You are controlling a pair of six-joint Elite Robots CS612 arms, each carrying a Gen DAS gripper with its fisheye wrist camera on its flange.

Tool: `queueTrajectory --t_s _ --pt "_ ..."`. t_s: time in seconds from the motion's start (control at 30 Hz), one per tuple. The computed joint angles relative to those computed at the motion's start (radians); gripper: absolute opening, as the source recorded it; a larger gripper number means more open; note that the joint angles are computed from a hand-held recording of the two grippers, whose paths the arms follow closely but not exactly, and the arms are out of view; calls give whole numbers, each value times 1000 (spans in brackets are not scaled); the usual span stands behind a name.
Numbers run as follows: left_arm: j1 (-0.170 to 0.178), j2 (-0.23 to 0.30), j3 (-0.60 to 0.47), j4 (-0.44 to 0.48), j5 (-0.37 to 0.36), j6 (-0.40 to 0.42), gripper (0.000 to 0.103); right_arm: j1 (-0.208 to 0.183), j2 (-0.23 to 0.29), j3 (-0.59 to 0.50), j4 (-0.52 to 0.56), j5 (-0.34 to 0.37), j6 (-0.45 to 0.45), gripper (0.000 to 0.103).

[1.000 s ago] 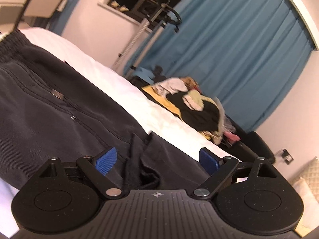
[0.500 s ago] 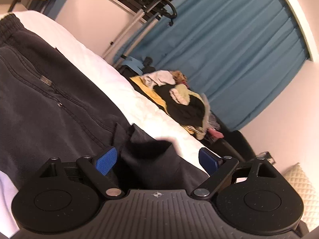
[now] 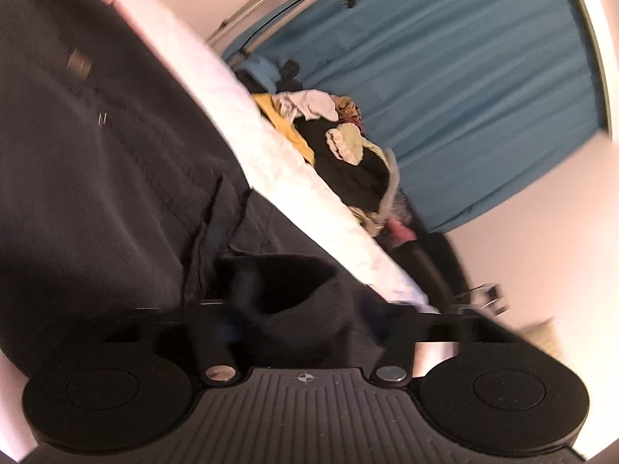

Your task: Fold clothes

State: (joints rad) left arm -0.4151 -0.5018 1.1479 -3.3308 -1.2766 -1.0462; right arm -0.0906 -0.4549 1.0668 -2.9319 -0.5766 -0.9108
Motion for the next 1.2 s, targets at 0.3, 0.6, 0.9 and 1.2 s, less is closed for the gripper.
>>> queueTrajectory --t_s 0.3,0.6,0.9,1.2 --pt "-46 -29 26 -7 166 301 7 -13 -15 31 -4 36 -39 3" --pt "-24 -20 -12 286 124 205 8 8 -19 12 258 -109 -206 4" --pt "-59 -17 -27 195 285 353 60 4 -22 15 289 -110 -192 8" --pt "-47 21 -89 343 314 362 60 -6 -25 -8 356 -95 -113 19"
